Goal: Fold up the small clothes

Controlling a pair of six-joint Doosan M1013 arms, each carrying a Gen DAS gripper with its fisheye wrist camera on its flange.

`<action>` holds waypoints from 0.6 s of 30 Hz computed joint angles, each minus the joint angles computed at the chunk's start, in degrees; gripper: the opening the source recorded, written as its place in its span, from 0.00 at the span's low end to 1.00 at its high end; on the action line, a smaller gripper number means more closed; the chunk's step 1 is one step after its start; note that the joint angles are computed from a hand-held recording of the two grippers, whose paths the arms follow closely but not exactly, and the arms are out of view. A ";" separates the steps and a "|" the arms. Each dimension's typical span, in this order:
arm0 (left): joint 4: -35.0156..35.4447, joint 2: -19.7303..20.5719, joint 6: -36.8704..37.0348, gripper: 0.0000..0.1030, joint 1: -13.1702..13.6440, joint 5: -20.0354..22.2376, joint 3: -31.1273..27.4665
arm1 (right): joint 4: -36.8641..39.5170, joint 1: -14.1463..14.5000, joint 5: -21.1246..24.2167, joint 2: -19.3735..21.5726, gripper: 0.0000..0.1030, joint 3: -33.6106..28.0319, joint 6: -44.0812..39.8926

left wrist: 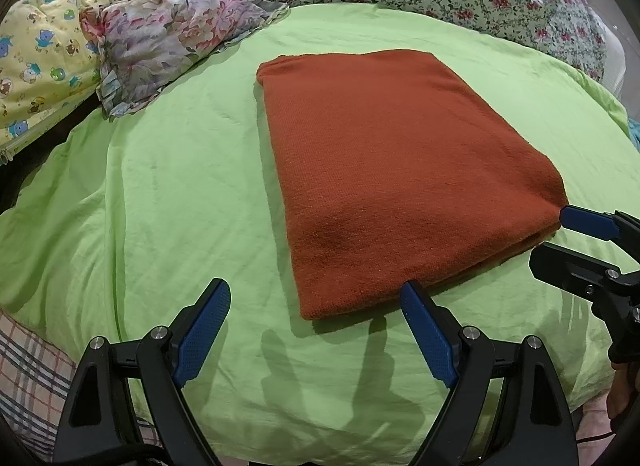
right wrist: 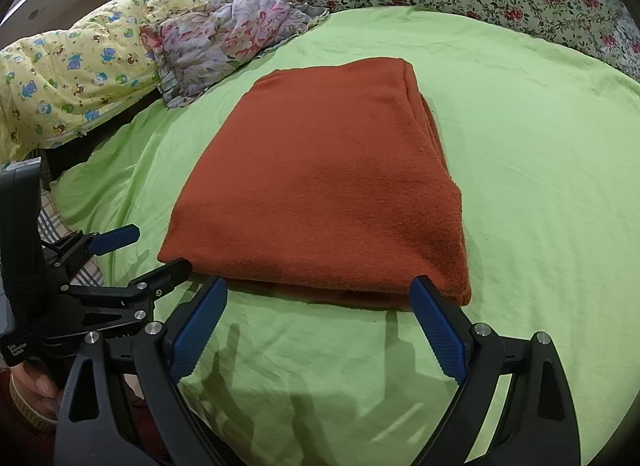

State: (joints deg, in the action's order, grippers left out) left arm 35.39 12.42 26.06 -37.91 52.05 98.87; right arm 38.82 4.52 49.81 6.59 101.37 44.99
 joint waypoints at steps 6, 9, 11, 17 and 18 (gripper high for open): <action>0.09 -0.04 -0.10 0.85 -0.06 -0.04 0.05 | 0.08 0.08 0.02 -0.06 0.90 0.04 -0.06; 0.05 -0.06 0.04 0.85 0.01 -0.16 0.08 | 0.00 0.15 -0.06 -0.11 0.90 0.10 0.14; 0.15 -0.04 -0.08 0.85 -0.01 -0.14 0.09 | -0.02 0.20 -0.10 -0.16 0.90 0.12 0.18; 0.26 -0.14 -0.26 0.85 -0.14 0.00 0.12 | -0.09 0.29 -0.21 -0.25 0.90 0.17 0.32; 0.26 -0.14 -0.26 0.85 -0.14 0.00 0.12 | -0.04 0.25 -0.20 -0.22 0.90 0.17 0.28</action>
State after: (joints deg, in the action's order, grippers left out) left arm 35.65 12.29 25.79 -38.05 52.06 98.99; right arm 38.78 4.77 49.61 6.37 101.54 45.26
